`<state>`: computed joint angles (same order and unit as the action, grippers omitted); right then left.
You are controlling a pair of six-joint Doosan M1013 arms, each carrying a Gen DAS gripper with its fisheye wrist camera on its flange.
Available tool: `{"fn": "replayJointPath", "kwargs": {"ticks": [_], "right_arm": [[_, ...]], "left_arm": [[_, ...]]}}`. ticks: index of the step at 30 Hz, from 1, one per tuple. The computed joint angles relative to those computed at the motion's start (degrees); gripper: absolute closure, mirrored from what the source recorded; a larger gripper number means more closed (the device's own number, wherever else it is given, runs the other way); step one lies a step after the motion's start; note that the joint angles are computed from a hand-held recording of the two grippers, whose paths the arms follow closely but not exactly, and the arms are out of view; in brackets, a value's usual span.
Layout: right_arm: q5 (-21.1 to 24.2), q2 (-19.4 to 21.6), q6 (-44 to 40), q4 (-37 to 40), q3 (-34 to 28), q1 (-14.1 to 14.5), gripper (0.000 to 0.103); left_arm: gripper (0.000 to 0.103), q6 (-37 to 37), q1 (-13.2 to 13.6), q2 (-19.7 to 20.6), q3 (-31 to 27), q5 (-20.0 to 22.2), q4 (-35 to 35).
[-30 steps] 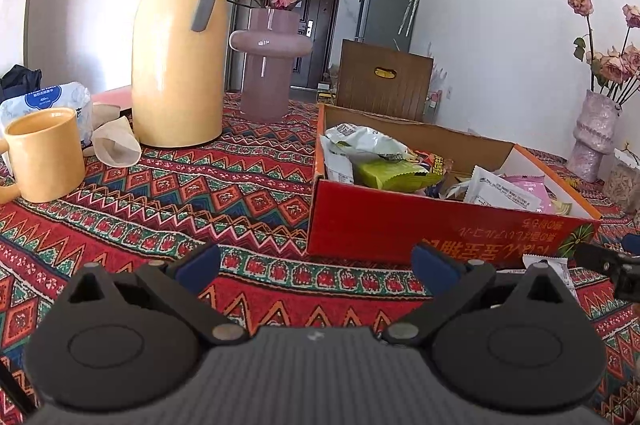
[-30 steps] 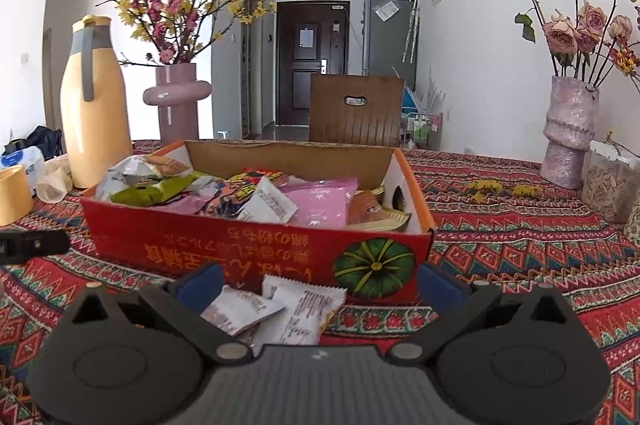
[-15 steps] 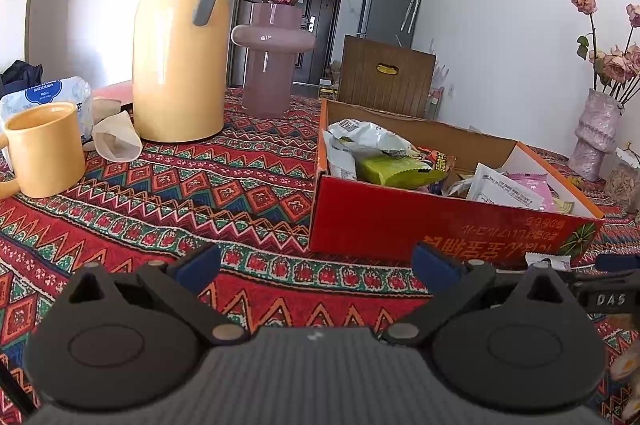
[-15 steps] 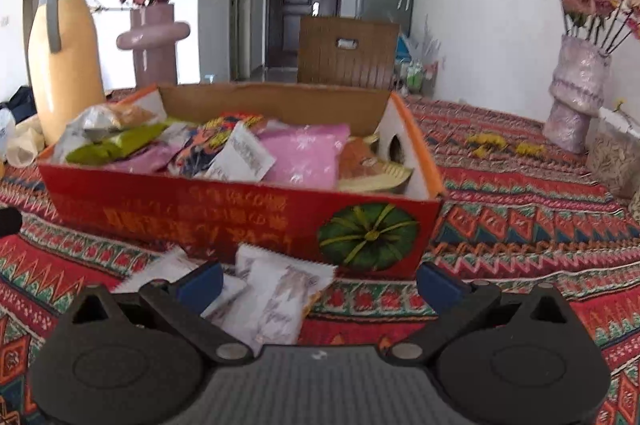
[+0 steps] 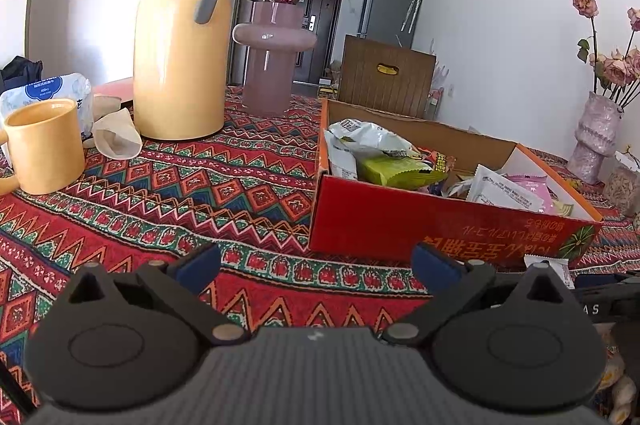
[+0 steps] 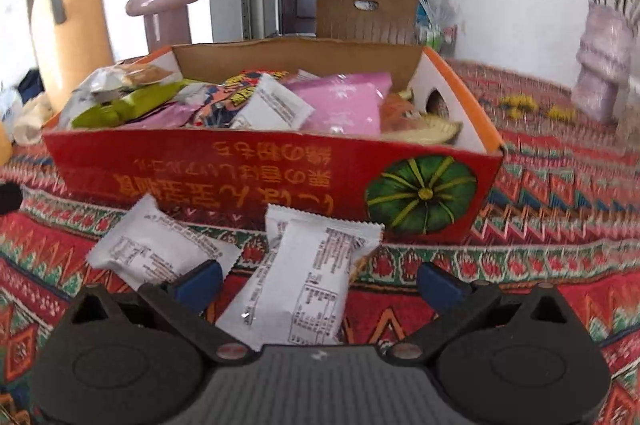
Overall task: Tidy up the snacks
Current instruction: 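Grasp a white printed wrapper packet with the right tool, then grasp another white wrapper packet with the left tool while the right tool holds its packet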
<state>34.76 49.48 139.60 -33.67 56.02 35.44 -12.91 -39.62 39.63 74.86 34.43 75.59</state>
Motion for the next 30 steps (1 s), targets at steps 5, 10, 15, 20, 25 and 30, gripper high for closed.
{"fn": "replayJointPath", "kwargs": {"ticks": [5, 10, 15, 20, 25, 30], "right_arm": [[0.85, 0.11, 1.84, -1.30, -0.05, 0.02, 0.000], [-0.42, -0.49, 3.32, -3.14, 1.20, 0.08, 0.013], [-3.04, -1.55, 4.55, -5.18, 3.12, 0.14, 0.059], [-4.02, -2.63, 7.11, -7.97, 5.13, 0.08, 0.064], [-5.89, -4.68, 19.56, -18.10, 9.30, 0.03, 0.064], [-7.21, -6.52, 38.09, -33.09, 13.69, 0.04, 0.063]], "left_arm": [[0.000, 0.07, 0.05, -0.02, 0.02, -0.12, -0.36], [0.000, 0.16, 0.11, -0.08, 0.08, -0.37, -0.51], [0.000, 0.39, 0.18, -0.05, -0.03, -0.57, -0.96], [0.000, 0.59, 0.20, -0.03, -0.07, -0.61, -1.19], [0.000, 0.86, 0.19, 0.02, -0.15, -0.59, -1.46], [0.000, 1.18, 0.19, 0.05, -0.19, -0.39, -1.70]]}}
